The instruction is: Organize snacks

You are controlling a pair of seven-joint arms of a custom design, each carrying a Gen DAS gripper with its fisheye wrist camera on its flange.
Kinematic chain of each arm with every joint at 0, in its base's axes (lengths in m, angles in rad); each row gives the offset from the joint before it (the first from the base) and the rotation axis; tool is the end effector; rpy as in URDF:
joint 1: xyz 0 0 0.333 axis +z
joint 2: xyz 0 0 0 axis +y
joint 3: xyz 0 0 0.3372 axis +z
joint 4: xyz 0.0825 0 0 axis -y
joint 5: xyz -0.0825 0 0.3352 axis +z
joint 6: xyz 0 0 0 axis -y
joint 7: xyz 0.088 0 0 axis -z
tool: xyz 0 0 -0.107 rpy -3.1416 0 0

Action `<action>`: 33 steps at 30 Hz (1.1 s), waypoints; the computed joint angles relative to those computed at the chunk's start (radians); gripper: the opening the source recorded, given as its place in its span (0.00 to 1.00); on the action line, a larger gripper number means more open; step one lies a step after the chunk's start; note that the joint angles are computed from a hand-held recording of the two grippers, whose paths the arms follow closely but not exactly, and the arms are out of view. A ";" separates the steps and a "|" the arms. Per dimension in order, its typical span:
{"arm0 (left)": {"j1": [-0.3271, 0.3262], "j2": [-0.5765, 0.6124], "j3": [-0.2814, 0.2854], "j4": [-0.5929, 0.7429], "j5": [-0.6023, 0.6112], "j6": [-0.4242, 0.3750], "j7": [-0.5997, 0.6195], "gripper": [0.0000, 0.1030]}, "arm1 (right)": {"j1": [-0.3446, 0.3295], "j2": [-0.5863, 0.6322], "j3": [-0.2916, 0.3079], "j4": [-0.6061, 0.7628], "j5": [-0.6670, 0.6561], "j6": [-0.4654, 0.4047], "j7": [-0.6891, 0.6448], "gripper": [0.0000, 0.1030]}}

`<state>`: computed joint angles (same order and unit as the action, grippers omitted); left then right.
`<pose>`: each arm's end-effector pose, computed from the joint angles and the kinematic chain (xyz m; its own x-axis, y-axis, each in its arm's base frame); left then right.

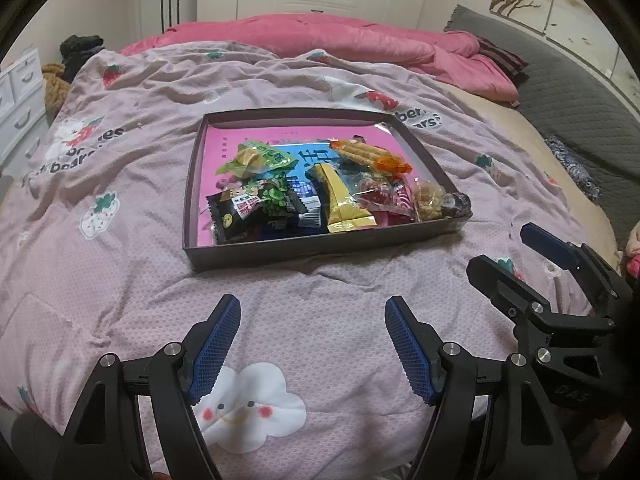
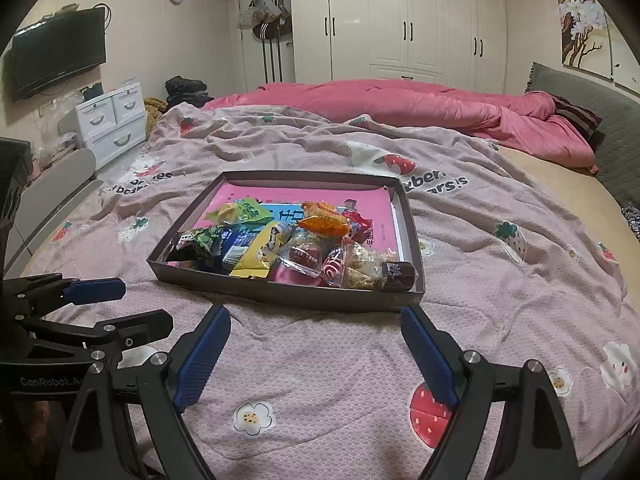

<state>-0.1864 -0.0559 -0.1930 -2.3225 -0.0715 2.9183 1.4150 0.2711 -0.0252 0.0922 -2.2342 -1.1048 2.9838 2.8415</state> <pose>0.4735 -0.1857 0.4904 -0.2047 -0.9691 0.1374 -0.8026 0.0858 -0.5903 0.4516 0.2391 0.4926 0.1450 -0.9888 -0.0366 -0.6425 -0.0659 -0.7635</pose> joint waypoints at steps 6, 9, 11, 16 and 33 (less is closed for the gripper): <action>0.001 0.000 0.000 0.000 0.004 0.001 -0.008 0.74 | -0.001 0.002 -0.002 -0.004 0.021 0.008 -0.015 0.84; 0.003 -0.001 0.000 -0.001 0.014 0.003 -0.017 0.74 | -0.001 0.003 -0.003 -0.004 0.028 0.008 -0.020 0.84; 0.003 -0.002 0.001 0.000 0.010 0.003 -0.012 0.74 | 0.000 0.004 -0.002 -0.005 0.036 0.007 -0.028 0.84; 0.006 -0.004 0.002 -0.001 0.016 0.005 -0.018 0.74 | 0.003 0.007 -0.003 -0.004 0.052 0.003 -0.044 0.84; 0.010 -0.005 0.002 0.000 0.033 0.000 -0.034 0.74 | 0.000 0.003 -0.003 -0.007 0.030 -0.003 -0.016 0.84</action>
<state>-0.1764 -0.0605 -0.1909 -2.3228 -0.0381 2.9187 1.3813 0.2713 -0.0220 0.0888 -2.2415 -1.0744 2.9810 2.8257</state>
